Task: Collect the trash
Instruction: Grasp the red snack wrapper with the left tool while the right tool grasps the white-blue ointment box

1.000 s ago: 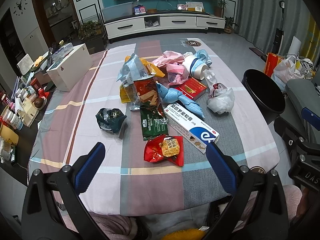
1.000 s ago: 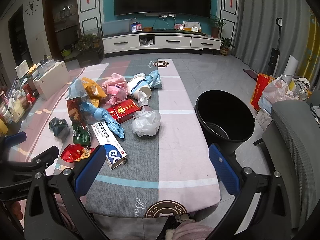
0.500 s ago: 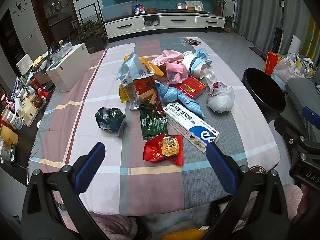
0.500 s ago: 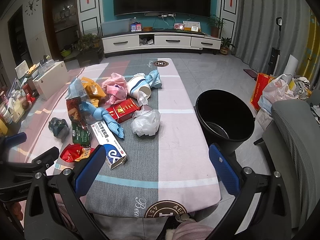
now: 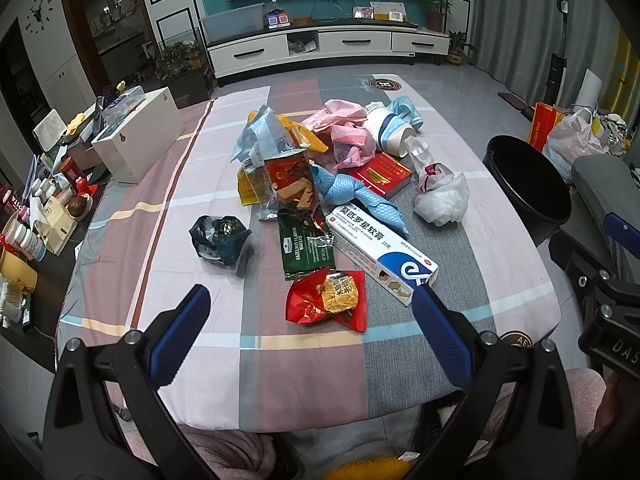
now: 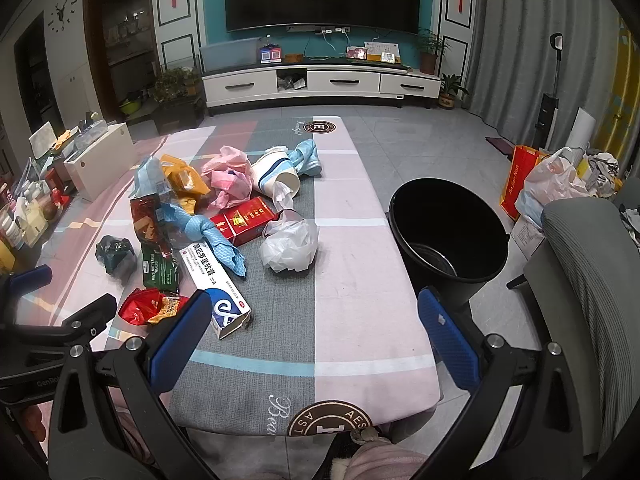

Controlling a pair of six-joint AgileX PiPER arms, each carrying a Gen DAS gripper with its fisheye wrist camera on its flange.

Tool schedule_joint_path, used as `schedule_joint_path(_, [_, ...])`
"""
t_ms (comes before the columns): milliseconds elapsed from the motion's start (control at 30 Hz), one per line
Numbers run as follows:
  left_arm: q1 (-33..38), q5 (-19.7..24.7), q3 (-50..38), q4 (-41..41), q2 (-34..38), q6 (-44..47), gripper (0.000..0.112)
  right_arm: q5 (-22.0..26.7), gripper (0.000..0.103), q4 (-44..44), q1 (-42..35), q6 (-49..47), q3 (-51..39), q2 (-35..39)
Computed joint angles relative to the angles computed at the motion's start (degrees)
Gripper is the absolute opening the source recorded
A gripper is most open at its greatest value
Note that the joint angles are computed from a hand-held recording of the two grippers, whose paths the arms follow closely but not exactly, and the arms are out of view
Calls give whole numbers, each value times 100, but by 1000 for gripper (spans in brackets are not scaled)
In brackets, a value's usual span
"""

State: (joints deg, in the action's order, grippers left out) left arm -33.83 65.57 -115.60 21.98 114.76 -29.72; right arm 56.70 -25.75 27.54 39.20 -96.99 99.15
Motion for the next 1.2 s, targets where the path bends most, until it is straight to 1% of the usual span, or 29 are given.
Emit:
schedule_joint_path(233, [-3,14,-36,-3,24,-2,100,-23,101,7,-2,0,11,5])
schedule_joint_path(300, [46,-63,-7,-103,5,49,100,-50,101,41,-24,-25,21,3])
schedule_joint_path(333, [146,-254,110,-307,-69,133,100,-125,101,81,-62,-47,69,5])
schedule_joint_path(367, [276,-511,268,-599,-157,276,100,-358,101,301,-180,-196,165,13])
schedule_joint_path(400, [442,-761,418,-999,-237,504,100,-443,101,516,-262,-380,178,5])
schedule_joint_path(433, [691,-1017,593,-1563,-312,809,100,-681,101,961,-437,-730,242,57])
schedule_joint_path(467, [900,-1205,752,-1989,-365,1010,100,-767,101,1387,-590,-1105,221,138])
schedule_joint_path(533, [1297,-1616,1097,-2732,-435,1414,100,-980,101,2113,-825,-1905,210,312])
schedule_joint_path(567, [1465,-1776,1251,-2953,-435,1576,100,-1016,101,2459,-917,-2344,142,453])
schedule_joint_path(633, [1649,-1779,1278,-3092,-266,1872,100,-851,101,2809,-981,-2772,-148,738])
schedule_joint_path(700, [1736,-1702,1224,-3366,-76,2251,100,-504,101,3086,-981,-3154,-667,1149])
schedule_joint_path(767, [1838,-1645,1208,-3993,179,2803,100,-252,101,3207,-917,-3489,-1060,1490])
schedule_joint_path(833, [1844,-1652,1156,-4284,400,2979,100,-232,100,3251,-835,-3729,-1234,1720])
schedule_joint_path(867, [1830,-1710,1125,-4380,501,3025,99,-263,99,3281,-784,-3829,-1282,1827])
schedule_joint_path(900, [1824,-1779,1139,-4451,554,3048,93,-272,96,3325,-765,-3923,-1321,1900])
schedule_joint_path(933, [1831,-1810,1100,-4573,644,3135,82,-316,95,3345,-725,-4012,-1339,1988])
schedule_joint_path(1000, [1835,-1806,999,-4722,779,3288,68,-298,87,3327,-690,-4126,-1469,2189])
schedule_joint_path(1067, [1794,-1790,890,-4711,901,3336,61,-88,81,3221,-666,-4105,-1773,2458])
schedule_joint_path(1100, [1789,-1778,856,-4765,957,3371,55,-49,76,3178,-662,-4079,-1885,2571])
schedule_joint_path(1133, [1793,-1744,822,-4843,1014,3404,46,13,74,3230,-686,-4079,-2008,2677])
schedule_joint_path(1167, [1794,-1668,712,-4868,1097,3399,42,89,70,3285,-706,-4084,-2127,2762])
schedule_joint_path(1200, [1788,-1626,636,-4878,1161,3389,34,206,65,3361,-732,-4101,-2313,2893])
